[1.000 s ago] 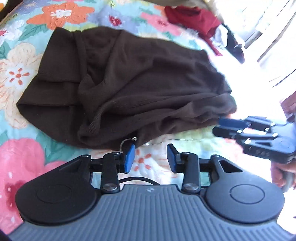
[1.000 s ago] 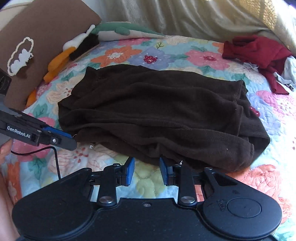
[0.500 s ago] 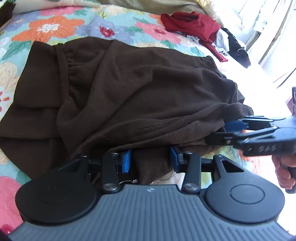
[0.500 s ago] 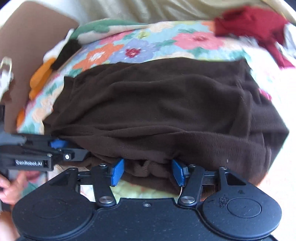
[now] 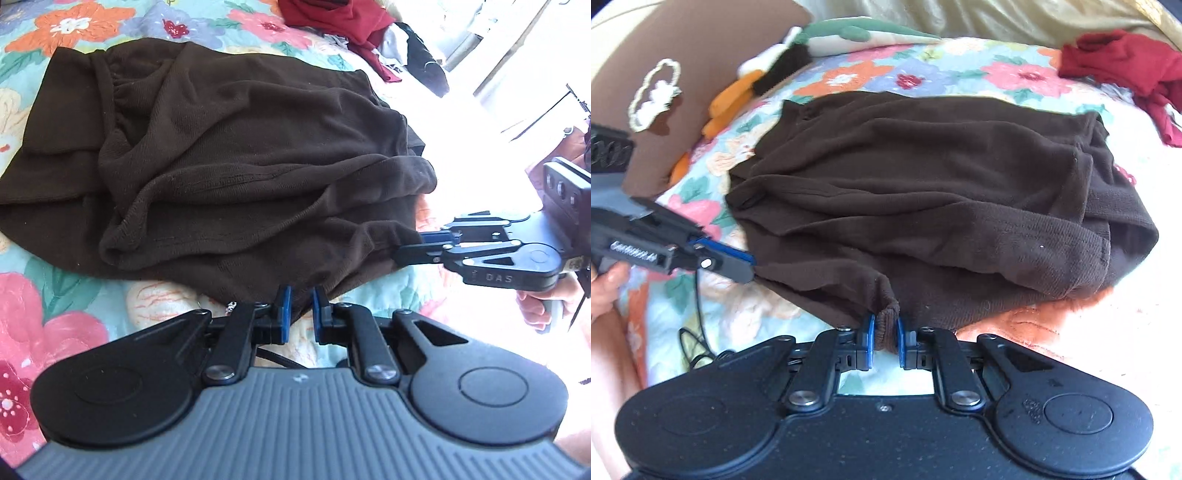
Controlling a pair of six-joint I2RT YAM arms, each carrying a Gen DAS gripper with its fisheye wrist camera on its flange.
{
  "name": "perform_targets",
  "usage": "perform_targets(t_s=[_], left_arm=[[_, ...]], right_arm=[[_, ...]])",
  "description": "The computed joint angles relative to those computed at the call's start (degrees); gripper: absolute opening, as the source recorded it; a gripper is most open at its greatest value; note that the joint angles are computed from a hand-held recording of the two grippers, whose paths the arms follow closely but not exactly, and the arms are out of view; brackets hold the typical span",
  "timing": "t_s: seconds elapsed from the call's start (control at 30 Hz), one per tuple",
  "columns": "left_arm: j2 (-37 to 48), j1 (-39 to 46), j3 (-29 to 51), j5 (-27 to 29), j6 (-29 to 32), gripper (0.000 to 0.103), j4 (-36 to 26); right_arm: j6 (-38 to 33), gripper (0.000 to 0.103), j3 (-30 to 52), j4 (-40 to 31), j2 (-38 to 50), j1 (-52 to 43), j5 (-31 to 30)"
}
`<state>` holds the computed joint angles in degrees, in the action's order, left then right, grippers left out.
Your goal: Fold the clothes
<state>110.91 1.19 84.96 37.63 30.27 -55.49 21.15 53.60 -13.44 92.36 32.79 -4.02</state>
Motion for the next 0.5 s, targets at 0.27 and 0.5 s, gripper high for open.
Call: perform_targets(t_s=[0.27,0.5], left_arm=[[0.00,2.65,1.25,2.28,0.22,0.032,-1.71],[-0.06,4.83,2.11,-1.92,-5.50,0.040,3.17]], right_arm=[[2.39,0.036,3.24,-6.45,-2.33,1.25,0.29],[1.84,0.050,7.04,-4.84,4.67,1.64,-0.35]])
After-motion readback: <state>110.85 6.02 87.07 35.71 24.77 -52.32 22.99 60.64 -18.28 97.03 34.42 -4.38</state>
